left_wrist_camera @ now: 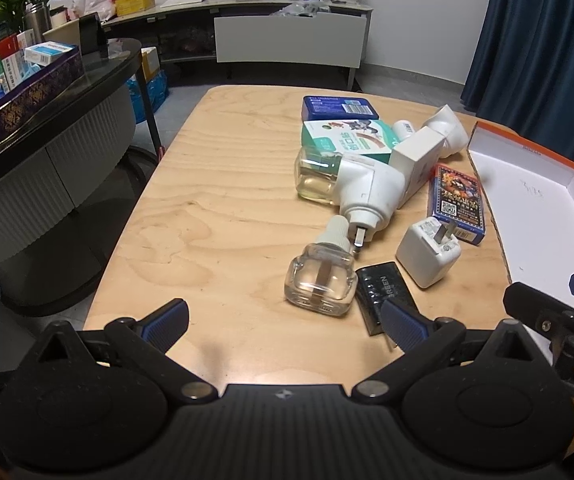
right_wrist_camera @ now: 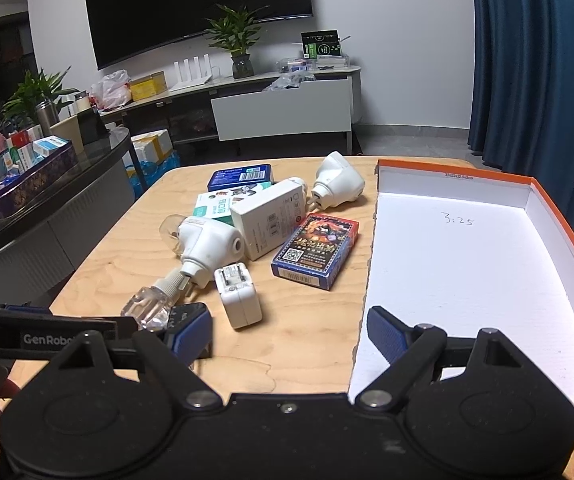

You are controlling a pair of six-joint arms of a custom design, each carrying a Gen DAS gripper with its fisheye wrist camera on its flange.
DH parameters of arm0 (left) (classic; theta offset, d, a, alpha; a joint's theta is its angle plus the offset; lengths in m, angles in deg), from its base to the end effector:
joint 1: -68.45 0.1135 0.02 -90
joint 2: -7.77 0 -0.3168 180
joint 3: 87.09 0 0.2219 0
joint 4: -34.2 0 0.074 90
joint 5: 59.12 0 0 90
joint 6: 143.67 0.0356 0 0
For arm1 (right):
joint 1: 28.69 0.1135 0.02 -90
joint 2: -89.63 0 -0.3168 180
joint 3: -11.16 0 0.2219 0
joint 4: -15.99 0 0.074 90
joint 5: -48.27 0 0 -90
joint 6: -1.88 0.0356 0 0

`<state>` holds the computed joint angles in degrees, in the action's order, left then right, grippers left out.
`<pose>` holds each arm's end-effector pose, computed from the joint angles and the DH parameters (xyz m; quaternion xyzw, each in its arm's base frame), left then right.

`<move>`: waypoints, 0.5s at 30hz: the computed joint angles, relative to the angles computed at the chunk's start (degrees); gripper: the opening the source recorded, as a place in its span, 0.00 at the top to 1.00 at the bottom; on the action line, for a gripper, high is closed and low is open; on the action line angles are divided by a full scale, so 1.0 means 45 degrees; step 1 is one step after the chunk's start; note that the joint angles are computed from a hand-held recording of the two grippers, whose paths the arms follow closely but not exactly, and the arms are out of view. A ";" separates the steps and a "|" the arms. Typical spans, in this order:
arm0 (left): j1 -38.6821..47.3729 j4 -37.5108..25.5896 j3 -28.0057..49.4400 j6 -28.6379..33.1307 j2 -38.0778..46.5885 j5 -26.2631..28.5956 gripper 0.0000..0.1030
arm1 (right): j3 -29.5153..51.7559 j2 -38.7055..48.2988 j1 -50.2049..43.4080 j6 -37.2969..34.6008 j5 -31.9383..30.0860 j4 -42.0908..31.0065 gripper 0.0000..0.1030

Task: Organize rigid objects
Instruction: 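Move left gripper to the clear glass bottle while right gripper approaches the white charger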

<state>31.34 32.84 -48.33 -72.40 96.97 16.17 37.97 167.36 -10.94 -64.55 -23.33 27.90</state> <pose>0.1841 -0.1279 0.1740 0.1083 0.9318 -0.0451 0.3434 0.1713 0.0430 0.1830 0.1140 0.8864 0.0149 0.4485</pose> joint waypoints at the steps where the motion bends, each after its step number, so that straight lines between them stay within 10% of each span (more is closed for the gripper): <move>1: -0.0023 -0.0160 0.0101 0.0050 0.0057 -0.0096 0.00 | 0.0015 0.0027 -0.0043 -0.0014 -0.0053 -0.0015 0.03; 15: 0.0376 -0.0347 0.0357 0.0524 0.0657 0.0084 0.00 | 0.0059 0.0686 -0.0122 -0.0204 -0.0278 0.0539 0.03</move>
<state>33.04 31.28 -46.72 -70.04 99.92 16.54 38.23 170.45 -11.49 -65.47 -24.57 30.32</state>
